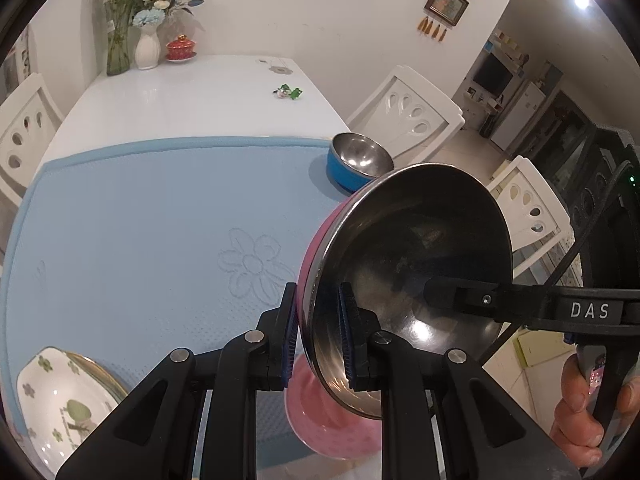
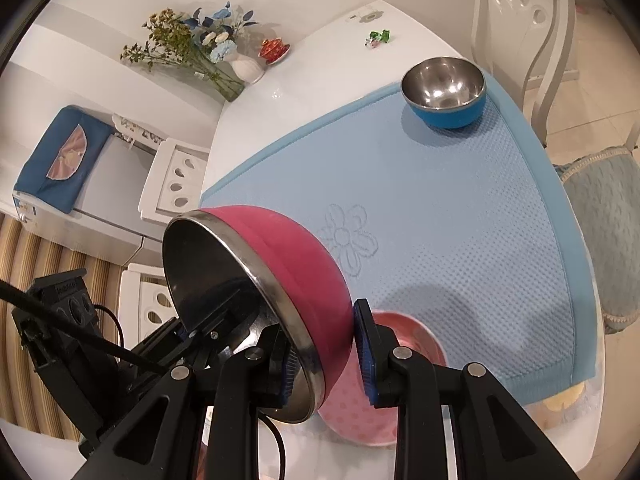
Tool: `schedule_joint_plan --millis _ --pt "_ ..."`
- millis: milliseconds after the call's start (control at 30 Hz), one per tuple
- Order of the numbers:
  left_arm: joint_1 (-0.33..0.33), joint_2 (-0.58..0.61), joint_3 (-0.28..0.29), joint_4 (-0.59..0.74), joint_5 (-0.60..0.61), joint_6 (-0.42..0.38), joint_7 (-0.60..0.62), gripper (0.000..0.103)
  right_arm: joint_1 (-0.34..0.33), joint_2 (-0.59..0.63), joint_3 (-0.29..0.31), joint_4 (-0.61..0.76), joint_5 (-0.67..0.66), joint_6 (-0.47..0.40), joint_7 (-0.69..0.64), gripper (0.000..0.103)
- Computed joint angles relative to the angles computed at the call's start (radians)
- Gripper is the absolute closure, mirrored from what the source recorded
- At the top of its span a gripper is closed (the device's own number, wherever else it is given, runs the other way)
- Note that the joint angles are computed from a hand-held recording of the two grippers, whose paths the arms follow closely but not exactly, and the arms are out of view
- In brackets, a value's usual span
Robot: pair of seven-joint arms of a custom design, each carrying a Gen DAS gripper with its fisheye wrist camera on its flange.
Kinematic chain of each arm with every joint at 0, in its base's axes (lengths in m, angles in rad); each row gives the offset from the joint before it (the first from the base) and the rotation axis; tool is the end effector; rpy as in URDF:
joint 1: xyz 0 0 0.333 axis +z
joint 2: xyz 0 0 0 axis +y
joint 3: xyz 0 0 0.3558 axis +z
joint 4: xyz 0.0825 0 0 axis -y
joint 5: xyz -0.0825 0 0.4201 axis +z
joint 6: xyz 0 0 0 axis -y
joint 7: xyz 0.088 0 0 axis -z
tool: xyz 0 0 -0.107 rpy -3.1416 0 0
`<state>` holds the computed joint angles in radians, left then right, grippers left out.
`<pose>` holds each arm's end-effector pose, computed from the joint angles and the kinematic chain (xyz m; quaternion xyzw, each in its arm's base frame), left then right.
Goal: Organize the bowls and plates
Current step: 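Lift the red steel bowl and lower it into the pink bowl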
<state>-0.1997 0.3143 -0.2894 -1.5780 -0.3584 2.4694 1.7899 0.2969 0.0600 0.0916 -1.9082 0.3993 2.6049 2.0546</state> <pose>0.6695 -0.3216 0.5578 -0.4992 0.7977 -0.3374 0.0227 0.6113 0.2400 0.5616 -0.5289 0.7766 0.0381 0.3401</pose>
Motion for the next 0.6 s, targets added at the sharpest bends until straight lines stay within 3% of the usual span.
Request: schedule_joint_plan --millis 100,300,600 --pt "0.007 -0.026 -0.010 -0.049 -0.040 0.019 0.009 0.087 0.001 -0.027 0.001 -0.038 0.015 -0.012 -0.015 0.078" --pt "-0.009 -0.062 -0.011 -0.133 -0.056 -0.025 0.010 0.088 0.007 -0.064 -0.004 -0.120 0.028 -0.067 0.002 0.078" --pt "-0.059 -0.094 0.004 -0.214 0.043 -0.025 -0.023 0.087 0.010 -0.060 -0.008 -0.146 -0.016 -0.138 0.049 0.077"
